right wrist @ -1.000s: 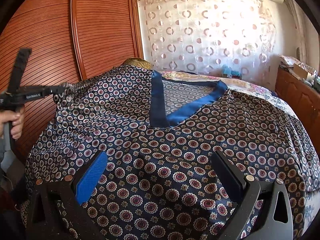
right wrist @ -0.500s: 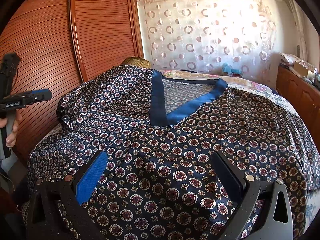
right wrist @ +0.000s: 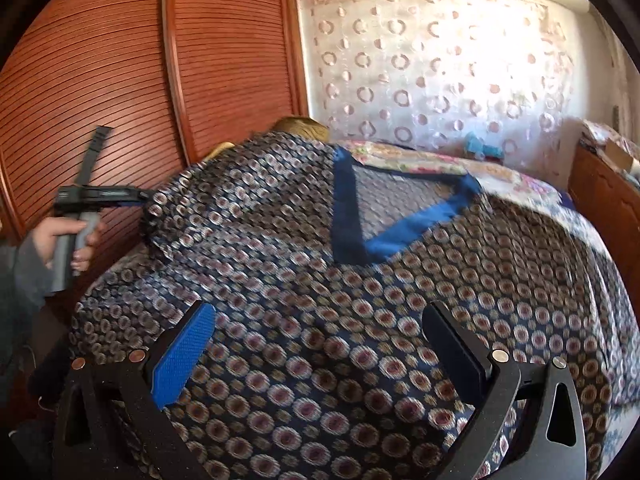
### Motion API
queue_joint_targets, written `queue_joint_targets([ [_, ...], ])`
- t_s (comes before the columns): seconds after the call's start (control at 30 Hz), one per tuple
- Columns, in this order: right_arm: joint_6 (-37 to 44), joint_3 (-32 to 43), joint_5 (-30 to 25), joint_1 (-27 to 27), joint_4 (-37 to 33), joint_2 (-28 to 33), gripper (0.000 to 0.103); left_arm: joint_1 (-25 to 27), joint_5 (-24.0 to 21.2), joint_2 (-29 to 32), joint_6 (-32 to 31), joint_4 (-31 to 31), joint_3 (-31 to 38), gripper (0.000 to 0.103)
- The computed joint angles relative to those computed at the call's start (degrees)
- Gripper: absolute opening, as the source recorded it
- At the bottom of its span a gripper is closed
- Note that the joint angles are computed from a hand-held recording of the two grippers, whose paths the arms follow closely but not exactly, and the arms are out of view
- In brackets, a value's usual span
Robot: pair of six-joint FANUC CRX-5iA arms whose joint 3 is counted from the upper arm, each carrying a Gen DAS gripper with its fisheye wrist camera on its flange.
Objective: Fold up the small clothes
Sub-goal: 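Lift the grasped side with the left tool, fold it toward the collar, release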
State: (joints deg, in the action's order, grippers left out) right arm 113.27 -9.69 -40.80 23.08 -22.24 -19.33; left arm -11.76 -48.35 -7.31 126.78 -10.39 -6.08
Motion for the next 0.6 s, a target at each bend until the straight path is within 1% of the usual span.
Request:
queue_joint_targets([
  [0.03,0.31,-0.16,0.09,0.29,-0.09,-0.29,0.103,1.14,1.67,0.13,-2.18,3.41,-1.27,0.076],
  [0.07,0.25,-0.47,0.23,0.64,0.14,-0.58,0.103,1.76,2.58,0.23,-3.45,5.19,-2.02,0.076],
  [0.13,0.03,-1.22,0.35,1.08,0.57,-1.0,0.103,1.26,2.93,0.42,-2.74,4.53,-1.99,0.074],
  [0.17,0.1,-1.33,0.1,0.97,0.43,-0.99,0.103,1.25,3.2,0.37,-3.44,5.16,-2.22,0.059],
  [0.2,0.31,-1.39,-0.2,0.7,0.13,-0.9,0.103,1.9,3.88,0.23,-6.79,8.35,-3.21,0.039],
  [0.23,-0.16,-1.45,-0.23,0.88,0.48,-0.75,0.103,1.72,3.25,0.4,-7.84,8.8,-2.94,0.033],
  [0.27,-0.36,-1.5,-0.21,0.88,0.58,-0.62,0.103,0.66,1.67,0.76,-6.26,6.25,-1.52,0.021],
  [0.3,-0.42,-1.3,-0.17,0.79,0.53,-0.31,0.103,-0.96,-0.91,1.4,-4.0,2.45,0.64,0.007],
  [0.33,-0.47,-1.35,-0.09,0.68,0.41,-0.31,0.103,-2.09,-2.6,1.75,-2.69,0.21,1.98,0.006],
  [0.4,-1.08,-1.4,0.2,0.87,0.71,-0.32,0.103,-4.01,-4.37,1.73,-0.11,-3.89,3.67,0.004],
  [0.47,-0.95,-1.59,0.28,0.66,0.59,-0.58,0.103,-7.05,-7.09,1.63,3.11,-9.96,6.12,0.004],
  [0.5,-1.17,-1.82,0.43,0.79,0.87,-0.77,0.103,-8.8,-7.65,1.39,4.21,-12.15,7.35,0.004],
  [0.6,-1.41,-2.04,0.54,0.91,1.18,-0.88,0.103,-11.2,-7.79,1.83,3.25,-13.63,10.39,0.003],
])
